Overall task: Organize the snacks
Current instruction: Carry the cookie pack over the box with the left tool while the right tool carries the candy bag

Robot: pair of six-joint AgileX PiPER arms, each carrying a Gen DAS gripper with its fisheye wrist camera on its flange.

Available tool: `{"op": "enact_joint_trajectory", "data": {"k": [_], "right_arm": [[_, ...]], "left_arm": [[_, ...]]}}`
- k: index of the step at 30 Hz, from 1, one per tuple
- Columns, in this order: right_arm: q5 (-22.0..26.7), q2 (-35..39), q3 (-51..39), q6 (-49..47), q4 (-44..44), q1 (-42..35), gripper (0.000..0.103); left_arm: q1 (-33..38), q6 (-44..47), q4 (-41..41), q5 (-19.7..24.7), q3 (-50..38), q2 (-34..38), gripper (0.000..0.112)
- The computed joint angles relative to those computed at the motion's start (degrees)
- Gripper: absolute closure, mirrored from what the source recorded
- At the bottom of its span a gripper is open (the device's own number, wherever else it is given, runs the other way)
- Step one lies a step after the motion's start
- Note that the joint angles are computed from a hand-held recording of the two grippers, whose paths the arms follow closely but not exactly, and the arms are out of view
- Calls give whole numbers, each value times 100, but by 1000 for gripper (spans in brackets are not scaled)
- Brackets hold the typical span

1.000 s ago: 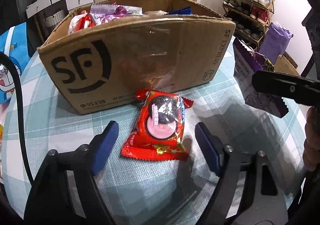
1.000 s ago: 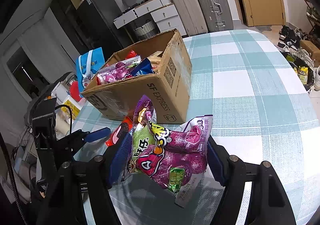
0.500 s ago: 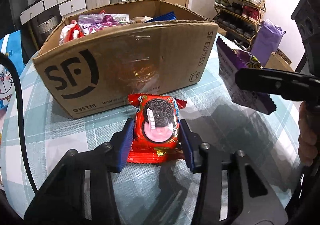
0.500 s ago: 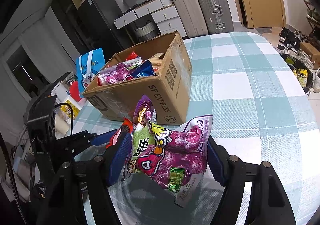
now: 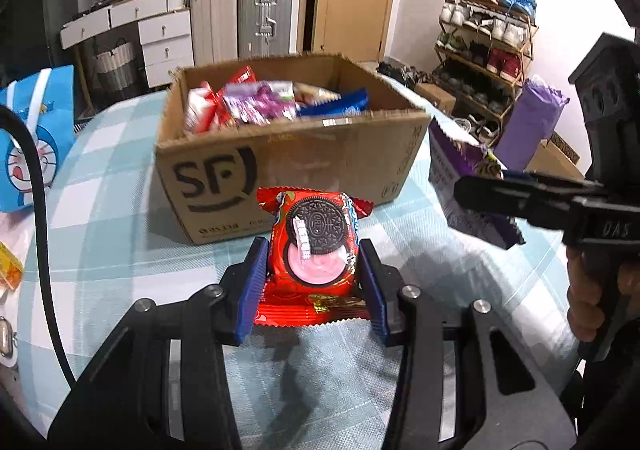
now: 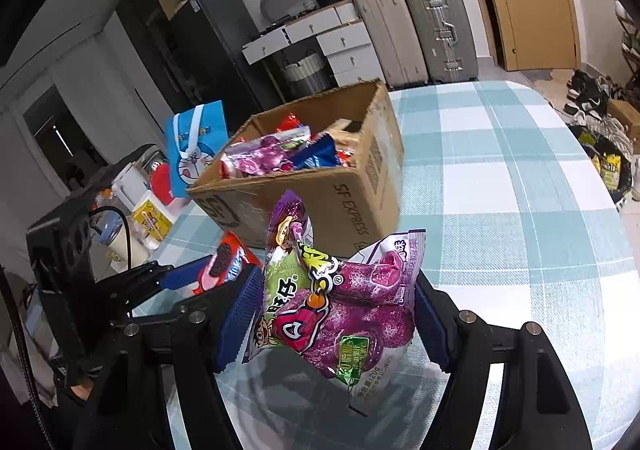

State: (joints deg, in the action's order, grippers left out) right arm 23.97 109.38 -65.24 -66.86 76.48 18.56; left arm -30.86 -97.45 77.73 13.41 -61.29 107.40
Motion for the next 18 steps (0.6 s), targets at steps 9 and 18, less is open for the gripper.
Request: {"op": "enact_joint_trajectory", "data": {"k": [9, 18], "right_arm": [[-87, -187, -93, -4, 0, 120, 30], [-110, -123, -683, 1000, -993, 286, 30]], "left_arm": [[197, 717, -684, 89, 500, -1123, 71], [639, 2894, -2738, 275, 88, -1615, 71]]}}
